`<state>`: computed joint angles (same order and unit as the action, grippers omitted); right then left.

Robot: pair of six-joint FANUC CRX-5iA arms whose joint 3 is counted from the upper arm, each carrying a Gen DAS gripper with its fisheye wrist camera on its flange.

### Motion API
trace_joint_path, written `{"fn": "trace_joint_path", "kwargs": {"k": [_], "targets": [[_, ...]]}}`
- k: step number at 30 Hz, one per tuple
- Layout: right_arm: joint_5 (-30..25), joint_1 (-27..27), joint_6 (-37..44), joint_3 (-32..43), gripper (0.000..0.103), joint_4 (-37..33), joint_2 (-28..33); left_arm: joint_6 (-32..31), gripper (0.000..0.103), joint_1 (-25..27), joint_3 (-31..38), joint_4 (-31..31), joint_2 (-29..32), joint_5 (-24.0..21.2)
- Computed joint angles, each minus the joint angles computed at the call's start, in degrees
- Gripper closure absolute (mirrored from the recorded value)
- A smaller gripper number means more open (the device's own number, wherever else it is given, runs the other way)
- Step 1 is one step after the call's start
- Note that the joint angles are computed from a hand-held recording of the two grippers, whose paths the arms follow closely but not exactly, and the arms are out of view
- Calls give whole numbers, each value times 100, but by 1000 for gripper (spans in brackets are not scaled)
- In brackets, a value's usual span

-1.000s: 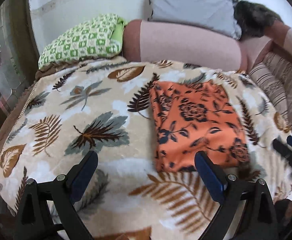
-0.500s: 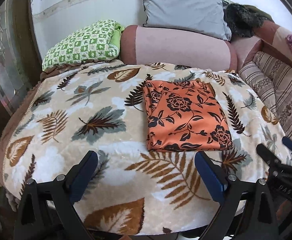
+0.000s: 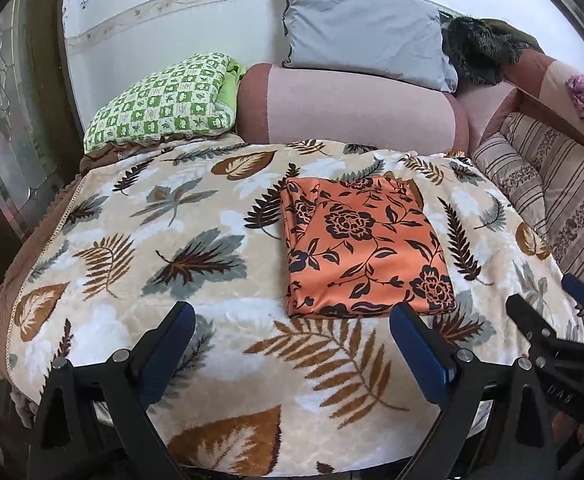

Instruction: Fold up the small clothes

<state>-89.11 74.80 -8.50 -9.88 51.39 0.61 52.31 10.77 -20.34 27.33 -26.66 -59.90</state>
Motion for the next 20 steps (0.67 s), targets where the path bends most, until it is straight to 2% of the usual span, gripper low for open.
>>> {"fn": "trace_joint_path", "kwargs": {"k": [20], "targets": [[22, -25, 274, 135, 0, 53, 123, 118, 5, -203, 96, 40, 9, 294]]}}
